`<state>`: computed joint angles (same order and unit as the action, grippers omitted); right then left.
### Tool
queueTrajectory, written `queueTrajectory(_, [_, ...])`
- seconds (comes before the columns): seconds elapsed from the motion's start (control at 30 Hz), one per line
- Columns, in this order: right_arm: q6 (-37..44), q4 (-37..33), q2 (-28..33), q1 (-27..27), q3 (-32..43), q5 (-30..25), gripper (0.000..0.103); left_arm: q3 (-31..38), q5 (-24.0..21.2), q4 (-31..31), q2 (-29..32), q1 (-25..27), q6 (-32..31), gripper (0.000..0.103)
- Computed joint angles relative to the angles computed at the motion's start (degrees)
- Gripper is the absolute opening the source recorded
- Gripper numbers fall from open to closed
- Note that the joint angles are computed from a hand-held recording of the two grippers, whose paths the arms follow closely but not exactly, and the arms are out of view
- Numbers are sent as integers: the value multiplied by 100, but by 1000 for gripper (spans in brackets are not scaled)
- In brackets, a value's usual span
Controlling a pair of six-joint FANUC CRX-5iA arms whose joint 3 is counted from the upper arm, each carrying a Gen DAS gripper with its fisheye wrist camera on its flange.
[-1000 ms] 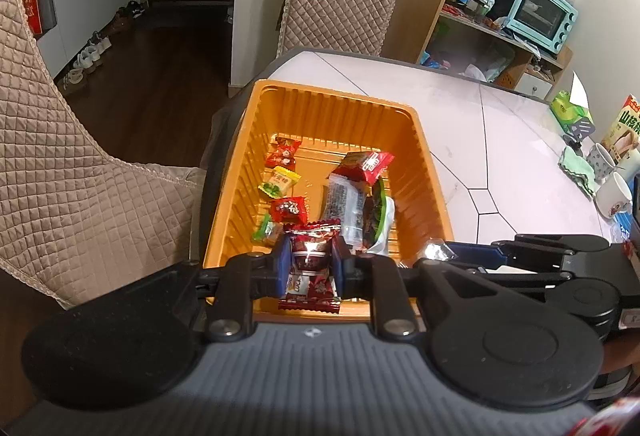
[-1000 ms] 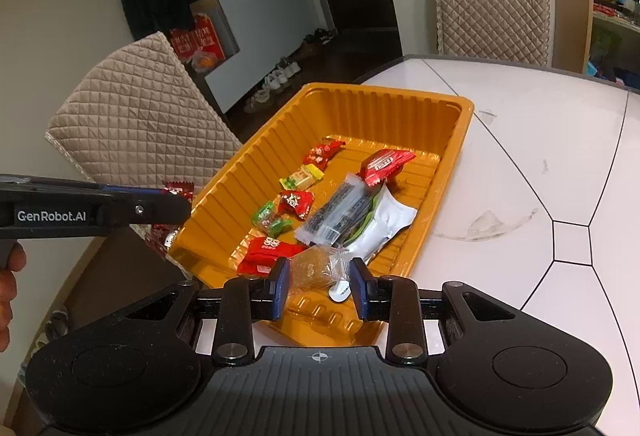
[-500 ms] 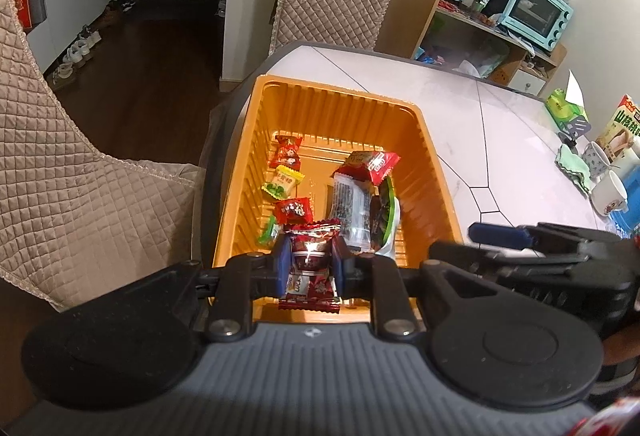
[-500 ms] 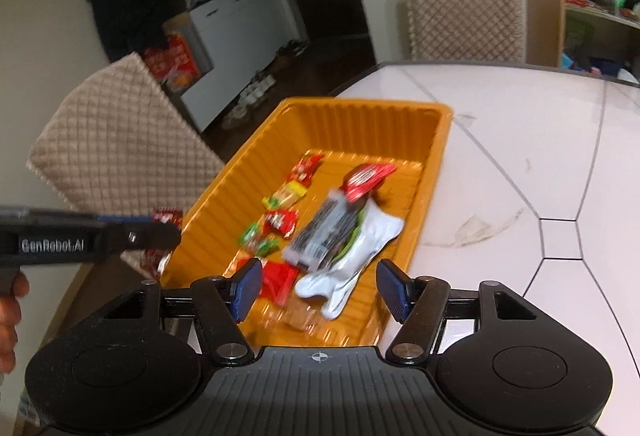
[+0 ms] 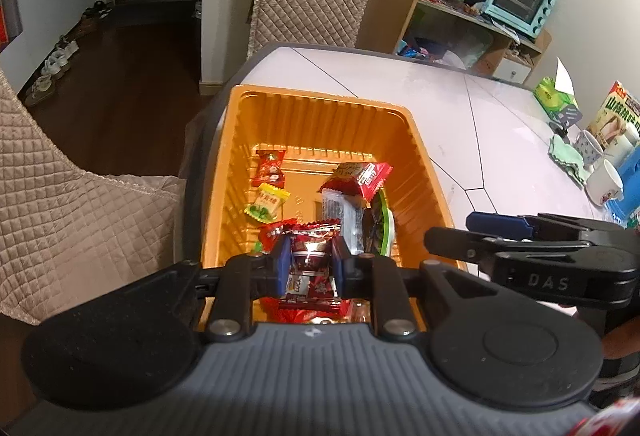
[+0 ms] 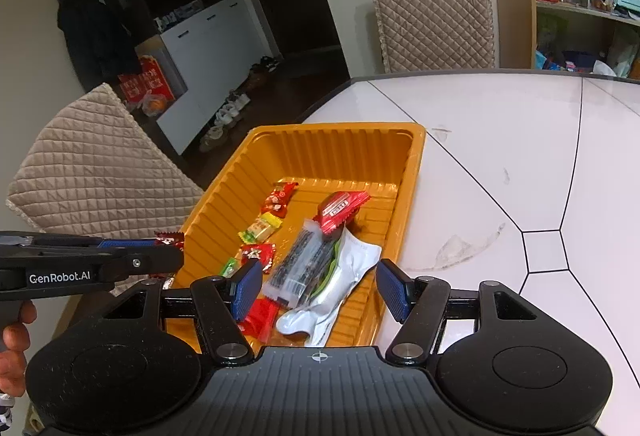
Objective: Organize snacks
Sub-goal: 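Open both tools to drop the candies into the orange tray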
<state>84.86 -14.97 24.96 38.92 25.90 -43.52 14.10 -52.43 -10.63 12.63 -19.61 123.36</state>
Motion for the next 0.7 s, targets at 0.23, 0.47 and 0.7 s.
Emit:
queueTrajectory(0.23, [-186, 149, 179, 25, 179, 10, 63, 208, -4, 189, 285, 86, -281, 20])
queueTrajectory(0.47, [-308, 249, 200, 20, 181, 35, 63, 462, -108, 197, 536, 99, -334, 20])
queueTrajectory(0.7, [-293, 181, 71, -11, 55, 80, 63, 601, -225, 76, 578, 54, -175, 32])
